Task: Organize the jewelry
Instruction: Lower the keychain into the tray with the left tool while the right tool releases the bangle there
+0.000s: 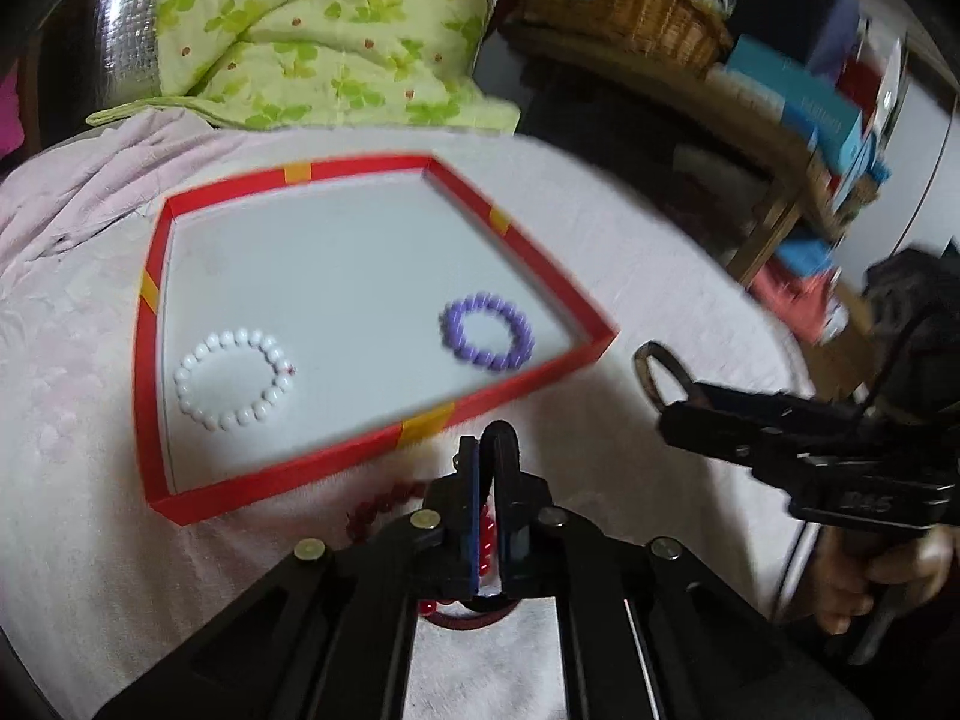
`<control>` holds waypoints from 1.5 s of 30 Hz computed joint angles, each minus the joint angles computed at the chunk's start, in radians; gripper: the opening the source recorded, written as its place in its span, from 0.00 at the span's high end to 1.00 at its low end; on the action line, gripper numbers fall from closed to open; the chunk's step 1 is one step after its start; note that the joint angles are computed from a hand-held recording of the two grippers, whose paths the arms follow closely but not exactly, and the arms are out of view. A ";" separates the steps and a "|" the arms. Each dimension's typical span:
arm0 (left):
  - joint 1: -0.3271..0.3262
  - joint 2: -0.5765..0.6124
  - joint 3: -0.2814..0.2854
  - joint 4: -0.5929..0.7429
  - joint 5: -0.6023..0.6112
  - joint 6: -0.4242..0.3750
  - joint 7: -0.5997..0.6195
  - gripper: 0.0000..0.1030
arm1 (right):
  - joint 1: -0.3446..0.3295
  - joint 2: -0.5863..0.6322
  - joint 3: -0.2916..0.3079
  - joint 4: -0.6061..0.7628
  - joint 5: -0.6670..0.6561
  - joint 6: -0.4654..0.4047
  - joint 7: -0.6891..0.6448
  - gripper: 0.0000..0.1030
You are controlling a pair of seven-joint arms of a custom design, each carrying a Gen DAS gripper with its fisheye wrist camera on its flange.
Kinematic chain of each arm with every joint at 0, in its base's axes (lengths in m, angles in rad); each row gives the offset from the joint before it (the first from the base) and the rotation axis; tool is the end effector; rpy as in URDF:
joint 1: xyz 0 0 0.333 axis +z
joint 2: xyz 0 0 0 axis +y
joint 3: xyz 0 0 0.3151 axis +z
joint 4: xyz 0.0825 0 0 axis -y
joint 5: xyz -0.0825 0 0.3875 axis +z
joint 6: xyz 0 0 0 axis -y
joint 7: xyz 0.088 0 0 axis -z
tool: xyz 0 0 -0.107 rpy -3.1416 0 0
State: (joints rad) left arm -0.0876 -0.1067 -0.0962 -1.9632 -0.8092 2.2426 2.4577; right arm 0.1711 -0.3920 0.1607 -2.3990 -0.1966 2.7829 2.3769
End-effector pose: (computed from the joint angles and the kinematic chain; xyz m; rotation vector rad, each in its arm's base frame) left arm 0.5542 -0.1265 0.5672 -1.2405 2.5850 -1.2044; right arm 0.4491 0.1718 0.5481 -1.4203 1.9361 -0.4535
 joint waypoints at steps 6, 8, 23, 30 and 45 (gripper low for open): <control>0.015 0.006 0.025 0.055 -0.155 0.011 0.011 0.96 | -0.075 0.035 0.058 0.056 -0.125 0.057 0.066 0.39; 0.019 0.029 0.020 0.081 -0.190 0.050 0.001 0.96 | -0.082 0.070 0.057 0.092 -0.151 0.075 0.078 0.39; 0.034 0.227 -0.083 0.239 0.036 0.138 -0.316 0.96 | 0.039 0.489 -0.111 0.529 0.282 0.019 -0.215 0.39; 0.024 0.221 -0.091 0.209 0.168 0.137 -0.371 0.96 | 0.063 0.632 -0.156 0.700 0.244 -0.081 -0.105 0.38; 0.045 0.100 -0.044 0.123 0.212 0.208 -0.379 0.63 | 0.048 0.452 -0.155 0.531 0.184 -0.009 -0.060 0.34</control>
State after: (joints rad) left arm -0.0425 -0.0065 -0.1405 -1.8402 -0.5972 2.4502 2.0784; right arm 0.2193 0.0596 0.0056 -1.8685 -0.0121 2.7735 2.3174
